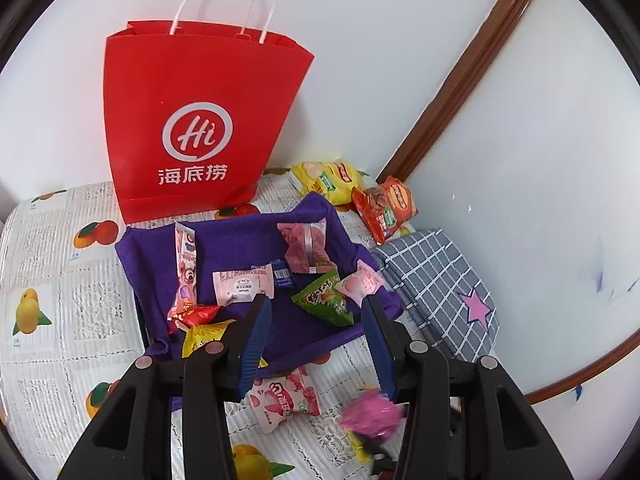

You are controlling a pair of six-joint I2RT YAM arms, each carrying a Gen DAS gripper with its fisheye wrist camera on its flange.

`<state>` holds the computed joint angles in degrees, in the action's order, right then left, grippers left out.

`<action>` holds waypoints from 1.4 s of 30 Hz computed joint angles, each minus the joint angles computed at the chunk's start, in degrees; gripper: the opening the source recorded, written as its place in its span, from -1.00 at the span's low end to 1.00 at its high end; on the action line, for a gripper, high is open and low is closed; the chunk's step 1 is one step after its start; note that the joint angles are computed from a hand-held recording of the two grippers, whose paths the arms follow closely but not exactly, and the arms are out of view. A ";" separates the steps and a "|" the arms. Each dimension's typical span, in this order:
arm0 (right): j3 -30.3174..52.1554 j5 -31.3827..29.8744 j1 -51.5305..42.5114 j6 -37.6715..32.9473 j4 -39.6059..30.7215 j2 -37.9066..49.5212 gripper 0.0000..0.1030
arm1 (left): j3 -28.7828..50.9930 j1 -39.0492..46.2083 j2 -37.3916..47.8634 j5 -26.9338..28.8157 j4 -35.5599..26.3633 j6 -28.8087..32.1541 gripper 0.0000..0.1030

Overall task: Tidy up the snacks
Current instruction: 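Move the right tool to the large pink snack bag and grasp it, then grasp the white-red fruit packet with the left tool while the right tool holds the pink bag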

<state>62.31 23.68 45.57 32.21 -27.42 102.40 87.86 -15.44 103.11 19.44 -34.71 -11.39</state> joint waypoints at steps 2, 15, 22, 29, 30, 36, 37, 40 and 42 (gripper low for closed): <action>-2.62 2.42 0.29 1.75 -1.72 -2.74 0.12 | 0.46 -0.41 0.46 0.31 -0.67 0.72 -0.13; -22.23 -0.51 -6.52 4.61 7.21 -20.15 0.18 | -3.55 -6.29 2.03 -7.80 -0.12 -2.41 -0.13; -29.54 -8.94 -12.75 2.68 19.07 -23.34 0.26 | -15.89 -6.94 0.55 -11.73 7.19 -8.23 -0.13; -28.89 -7.97 -12.68 2.22 21.04 -20.46 0.35 | -21.79 -6.85 3.43 -10.69 12.69 -11.97 -0.13; -28.86 -8.25 -13.05 2.36 21.33 -20.25 0.35 | -21.98 -6.85 4.33 -10.36 13.52 -12.72 -0.13; -29.63 -9.88 -14.38 1.31 22.94 -20.49 0.36 | -20.74 -8.38 7.88 -10.36 16.22 -14.91 0.02; -29.77 -10.10 -14.49 1.38 23.18 -20.56 0.36 | -20.67 -8.84 8.07 -11.07 16.75 -15.47 0.14; -30.11 -10.41 -14.64 1.44 23.58 -20.81 0.36 | -19.89 -9.81 8.91 -12.29 17.00 -16.18 0.19; -30.36 -10.66 -14.82 1.38 23.81 -21.04 0.36 | -18.83 -10.42 9.69 -13.28 16.32 -15.99 0.27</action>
<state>31.95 13.01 30.75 33.60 -3.61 81.37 69.02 -25.86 112.80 6.16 -18.40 -27.38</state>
